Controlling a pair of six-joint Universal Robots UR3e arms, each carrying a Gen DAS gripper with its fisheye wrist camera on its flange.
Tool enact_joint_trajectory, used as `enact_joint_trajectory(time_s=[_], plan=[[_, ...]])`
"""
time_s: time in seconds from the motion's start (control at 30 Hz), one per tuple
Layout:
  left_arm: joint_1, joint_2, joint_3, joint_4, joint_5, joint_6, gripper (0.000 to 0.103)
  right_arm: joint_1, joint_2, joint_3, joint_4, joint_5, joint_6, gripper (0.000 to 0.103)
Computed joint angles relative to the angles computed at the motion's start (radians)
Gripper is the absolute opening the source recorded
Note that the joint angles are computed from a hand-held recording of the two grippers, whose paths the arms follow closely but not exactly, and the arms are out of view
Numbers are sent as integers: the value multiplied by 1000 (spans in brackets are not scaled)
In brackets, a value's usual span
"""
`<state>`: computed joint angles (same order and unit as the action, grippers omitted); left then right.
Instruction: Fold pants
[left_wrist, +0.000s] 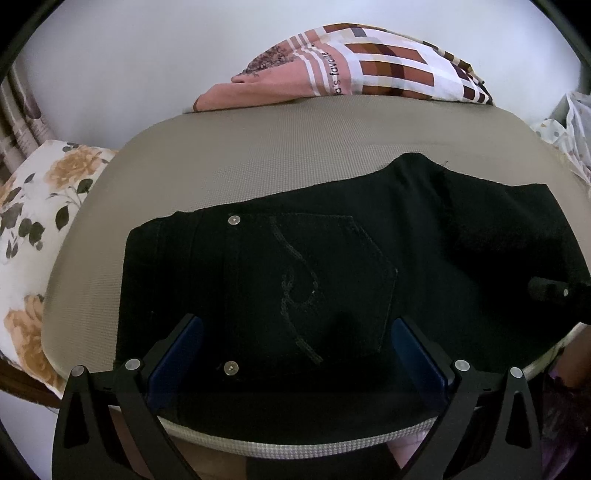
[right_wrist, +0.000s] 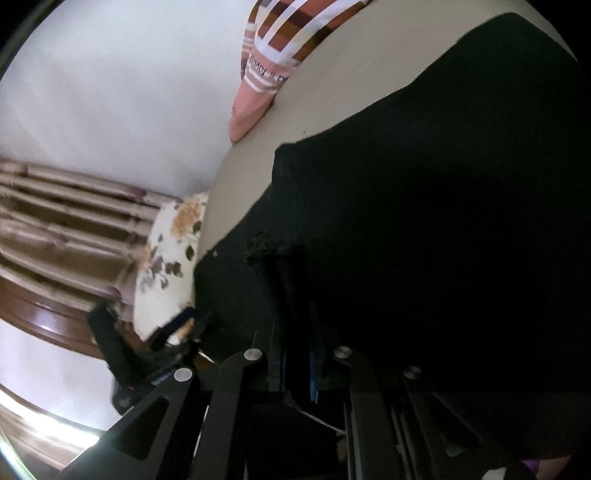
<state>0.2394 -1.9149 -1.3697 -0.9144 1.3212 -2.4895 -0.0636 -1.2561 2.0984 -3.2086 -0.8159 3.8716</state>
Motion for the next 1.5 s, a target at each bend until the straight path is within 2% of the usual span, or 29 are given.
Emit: enact_joint_trajectory(time_s=[0.33,0.53,0.83,0.93,1.0,1.07,1.1,1.17,1.2,1.27,1.37,1.5], plan=[[-8,-13,10,-11,10,5,101,62,-16,-64,126,-91,-102,11],[-12,-15,6,-7,18,10,101,87,-17,-97,183,-124,-146,15],[-13,-22,13,-18,25,11,101,115,-5,-146,217,-104,-188,35],[-14,-22,12,-15,29,14,101,100,-4,-137,215,-43,-204,41],[-13,-25,15,-17,31,13,101,62,6,-105,175,72,-198,41],[-13,-31,25,-23,32,10,101,1,42,-62,100,242,-157,42],[-11,-32,27,-25,31,9,101,-37,67,-35,43,322,-114,42],[-10,-34,31,-29,33,5,101,-112,123,41,-202,408,46,43],[-8,-35,34,-31,31,3,101,-156,148,83,-341,430,139,45],[-6,-35,38,-34,27,-2,101,-230,157,156,-476,452,224,47],[-2,-41,52,-45,22,-9,101,-290,84,228,-433,449,176,47],[2,-57,76,-71,22,-21,101,-247,96,179,-420,433,184,47]])
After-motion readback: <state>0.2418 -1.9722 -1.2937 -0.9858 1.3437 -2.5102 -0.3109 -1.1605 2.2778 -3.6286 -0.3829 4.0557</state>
